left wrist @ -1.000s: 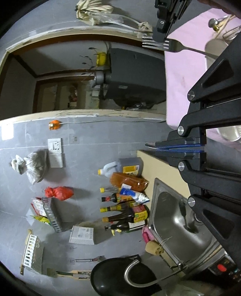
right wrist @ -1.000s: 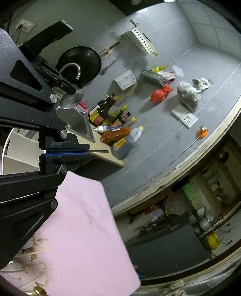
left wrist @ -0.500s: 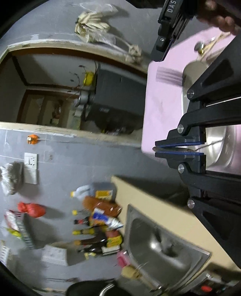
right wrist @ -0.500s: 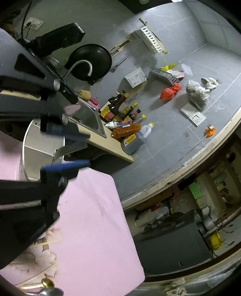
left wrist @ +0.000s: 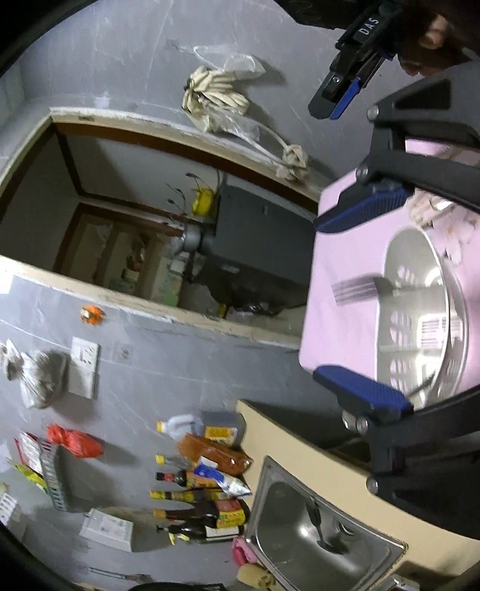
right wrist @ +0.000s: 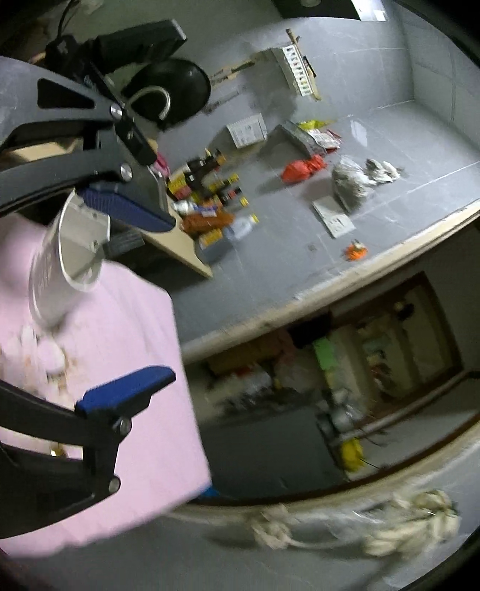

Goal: Organize utensils
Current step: 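Open the right tool dropping the fork while the left tool releases the spoon into the holder, then grasp a silver spoon with the right tool while the left tool grasps a wooden chopstick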

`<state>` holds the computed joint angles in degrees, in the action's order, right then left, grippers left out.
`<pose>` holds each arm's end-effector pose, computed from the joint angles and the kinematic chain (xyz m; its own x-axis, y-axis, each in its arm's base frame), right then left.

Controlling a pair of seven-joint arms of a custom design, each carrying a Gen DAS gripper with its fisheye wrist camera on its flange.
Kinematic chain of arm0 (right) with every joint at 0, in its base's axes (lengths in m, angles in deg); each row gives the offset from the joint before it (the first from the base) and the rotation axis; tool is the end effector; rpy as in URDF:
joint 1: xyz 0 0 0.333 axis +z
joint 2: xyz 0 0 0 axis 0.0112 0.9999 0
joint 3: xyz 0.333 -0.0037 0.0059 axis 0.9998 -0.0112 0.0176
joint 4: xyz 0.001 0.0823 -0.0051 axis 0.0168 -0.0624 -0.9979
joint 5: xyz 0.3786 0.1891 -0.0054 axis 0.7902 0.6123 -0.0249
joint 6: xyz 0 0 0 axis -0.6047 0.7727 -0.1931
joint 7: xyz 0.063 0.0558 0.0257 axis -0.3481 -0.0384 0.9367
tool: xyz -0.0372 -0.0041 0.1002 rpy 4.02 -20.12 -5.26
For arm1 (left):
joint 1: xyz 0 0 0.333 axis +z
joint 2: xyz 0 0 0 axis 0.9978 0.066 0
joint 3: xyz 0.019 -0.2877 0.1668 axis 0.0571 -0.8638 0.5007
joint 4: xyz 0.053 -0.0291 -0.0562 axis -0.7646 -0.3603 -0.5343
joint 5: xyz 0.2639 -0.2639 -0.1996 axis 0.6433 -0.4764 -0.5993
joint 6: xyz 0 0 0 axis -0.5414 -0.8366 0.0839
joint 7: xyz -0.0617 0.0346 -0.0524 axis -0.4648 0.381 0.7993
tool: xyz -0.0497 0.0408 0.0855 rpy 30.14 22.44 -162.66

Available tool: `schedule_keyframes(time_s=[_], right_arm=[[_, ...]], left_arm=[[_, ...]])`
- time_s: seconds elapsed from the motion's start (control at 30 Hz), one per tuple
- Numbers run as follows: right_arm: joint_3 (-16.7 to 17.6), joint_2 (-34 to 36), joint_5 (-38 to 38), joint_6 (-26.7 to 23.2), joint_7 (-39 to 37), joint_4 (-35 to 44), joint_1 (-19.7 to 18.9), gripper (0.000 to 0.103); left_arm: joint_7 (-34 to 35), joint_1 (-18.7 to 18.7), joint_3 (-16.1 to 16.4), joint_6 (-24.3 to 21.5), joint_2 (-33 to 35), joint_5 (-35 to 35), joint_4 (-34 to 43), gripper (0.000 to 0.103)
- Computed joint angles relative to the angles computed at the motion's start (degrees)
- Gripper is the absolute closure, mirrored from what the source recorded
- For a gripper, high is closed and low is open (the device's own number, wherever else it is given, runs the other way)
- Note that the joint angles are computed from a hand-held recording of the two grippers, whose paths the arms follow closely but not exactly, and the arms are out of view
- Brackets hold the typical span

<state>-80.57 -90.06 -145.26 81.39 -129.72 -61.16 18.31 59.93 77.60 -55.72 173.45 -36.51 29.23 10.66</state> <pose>0.5715 0.2778 0.6800 -0.1868 -0.8886 -0.4189 -0.2849 0.4571 -0.8426 0.7110 -0.2670 0.6935 -0.4756 -0.8444 0.2466 -0.4723 0.0086 -0.8814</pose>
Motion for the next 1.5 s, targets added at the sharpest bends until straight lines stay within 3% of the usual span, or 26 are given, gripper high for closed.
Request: schedule_keyframes(time_s=[0.2,0.4,0.5,0.93,1.1,1.27,1.37,1.5], right_arm=[[2.4,-7.4,-5.2,-11.0,-1.9,-4.7,-1.4,0.010],[4.6,-13.3,-6.7,-14.9,-5.9,-9.0,-4.6,0.009],[5.2,-15.8,-6.9,-14.6,-7.4,-11.5,-6.4,0.009],[3.9,-20.8,3.0,-5.2,-14.1,-22.9,-13.1,0.009],[2.7,-20.0,9.4,-0.3,-18.6,-26.7,-14.4,0.009],[0.3,-16.4,20.0,5.8,-26.6,-28.7,-14.1,0.009],[-0.6,-14.0,26.2,9.8,-31.0,-30.0,-13.8,0.010],[-2.5,-10.0,37.0,12.8,-40.4,-30.2,-11.4,0.030]], left_arm=[[-3.0,-3.0,0.6,7.7,-3.1,2.1,-5.1,0.003],[-9.1,-6.9,2.5,11.3,-4.8,8.9,-7.8,0.002],[-13.0,-9.0,3.8,12.5,-5.5,12.9,-9.3,0.002],[-35.9,-19.0,12.1,13.8,-6.2,35.0,-15.2,0.002],[-33.5,-16.3,7.5,9.4,-4.5,34.2,-15.6,0.002],[-31.3,-15.4,5.7,5.0,-1.9,31.4,-14.6,0.003],[-30.6,-15.3,5.2,2.3,0.2,29.8,-12.9,0.016],[-29.4,-15.2,4.9,-2.0,3.3,27.7,-9.4,0.030]])
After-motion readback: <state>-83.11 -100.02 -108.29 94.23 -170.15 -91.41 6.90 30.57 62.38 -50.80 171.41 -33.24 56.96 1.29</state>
